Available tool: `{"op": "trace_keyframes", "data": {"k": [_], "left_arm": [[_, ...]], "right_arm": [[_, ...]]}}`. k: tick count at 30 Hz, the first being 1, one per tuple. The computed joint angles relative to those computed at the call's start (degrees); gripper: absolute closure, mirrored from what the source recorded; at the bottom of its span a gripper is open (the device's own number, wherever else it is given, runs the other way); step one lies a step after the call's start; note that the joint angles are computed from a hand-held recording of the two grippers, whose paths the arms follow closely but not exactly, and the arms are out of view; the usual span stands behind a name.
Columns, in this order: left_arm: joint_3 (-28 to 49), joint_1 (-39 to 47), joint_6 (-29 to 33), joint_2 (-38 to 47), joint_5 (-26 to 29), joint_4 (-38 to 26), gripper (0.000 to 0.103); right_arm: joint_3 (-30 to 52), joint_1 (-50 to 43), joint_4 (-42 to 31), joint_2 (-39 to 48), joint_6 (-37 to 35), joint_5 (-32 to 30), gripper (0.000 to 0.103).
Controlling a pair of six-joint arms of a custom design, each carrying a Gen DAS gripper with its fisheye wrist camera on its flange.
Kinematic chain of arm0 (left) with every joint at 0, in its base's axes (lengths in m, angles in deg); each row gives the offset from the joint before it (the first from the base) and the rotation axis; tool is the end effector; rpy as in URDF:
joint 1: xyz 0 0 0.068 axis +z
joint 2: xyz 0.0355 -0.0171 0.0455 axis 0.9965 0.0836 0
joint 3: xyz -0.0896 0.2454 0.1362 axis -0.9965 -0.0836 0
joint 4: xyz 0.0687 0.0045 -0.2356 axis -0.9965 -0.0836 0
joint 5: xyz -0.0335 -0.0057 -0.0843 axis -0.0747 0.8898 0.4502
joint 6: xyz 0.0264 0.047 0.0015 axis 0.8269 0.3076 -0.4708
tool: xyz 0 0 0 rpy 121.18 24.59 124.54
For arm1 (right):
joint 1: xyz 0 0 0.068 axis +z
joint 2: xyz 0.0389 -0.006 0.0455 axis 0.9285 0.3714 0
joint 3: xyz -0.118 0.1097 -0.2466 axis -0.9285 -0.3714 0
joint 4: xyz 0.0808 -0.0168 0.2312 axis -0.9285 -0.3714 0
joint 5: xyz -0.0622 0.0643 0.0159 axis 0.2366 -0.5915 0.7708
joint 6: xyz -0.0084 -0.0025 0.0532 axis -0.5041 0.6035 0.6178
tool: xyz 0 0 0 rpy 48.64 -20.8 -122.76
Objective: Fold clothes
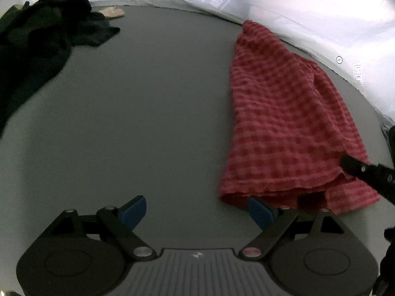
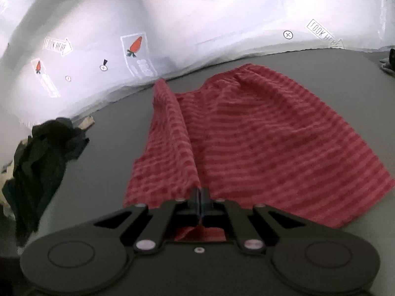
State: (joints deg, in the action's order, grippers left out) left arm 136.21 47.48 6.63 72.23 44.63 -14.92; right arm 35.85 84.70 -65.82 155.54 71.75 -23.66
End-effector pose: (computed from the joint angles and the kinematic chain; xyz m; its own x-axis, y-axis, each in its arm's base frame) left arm 0.2633 -0.1929 0.1924 -0.8630 -0.3036 -0.4039 -0.2567 0.9519 -0.1670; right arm 0.2915 0.0924 0.1669 -0.7722 0.1229 -0.6234 -0.1364 0.9261 0.3517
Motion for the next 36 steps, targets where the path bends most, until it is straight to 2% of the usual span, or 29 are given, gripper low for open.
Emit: {"op": "trace_keyframes", "data": {"k": [7,16,21,29,33,36], "left_arm": [[8.53,-5.06,-8.31,7.90,-2.13,-1.97,0.013],[14.81,-7.71,-10.48,11.85,-6.59,-5.53,0.013],[14.37,-6.29,-10.54,11.99,-9.21,-3.69,0.013],[15.73,-4.66,-9.01,13.27,-8.81,-5.64,0.013],[16.37,-2.69,-5.02,13.59,-7.63,-5.55,0.013],[17.56,-1.63,-0.88,14.70,-6.10,-5.36,0.013]], "right_arm": [[-0.15,-11.19,-2.24,1.29,-10.26,-8.87,0.101],[3.40,-20.53,-4.83,6.07,-21.49,-15.43,0.101],[6.14,-26.69,-5.26,10.11,-26.01,-18.01,0.101],[7.95,-33.34,-5.35,12.19,-26.15,-19.33,0.101],[4.44,-35.21,-1.99,10.47,-27.92,-17.55,0.101],[2.71,-36.50,0.37,9.70,-26.66,-16.63,0.101]]}}
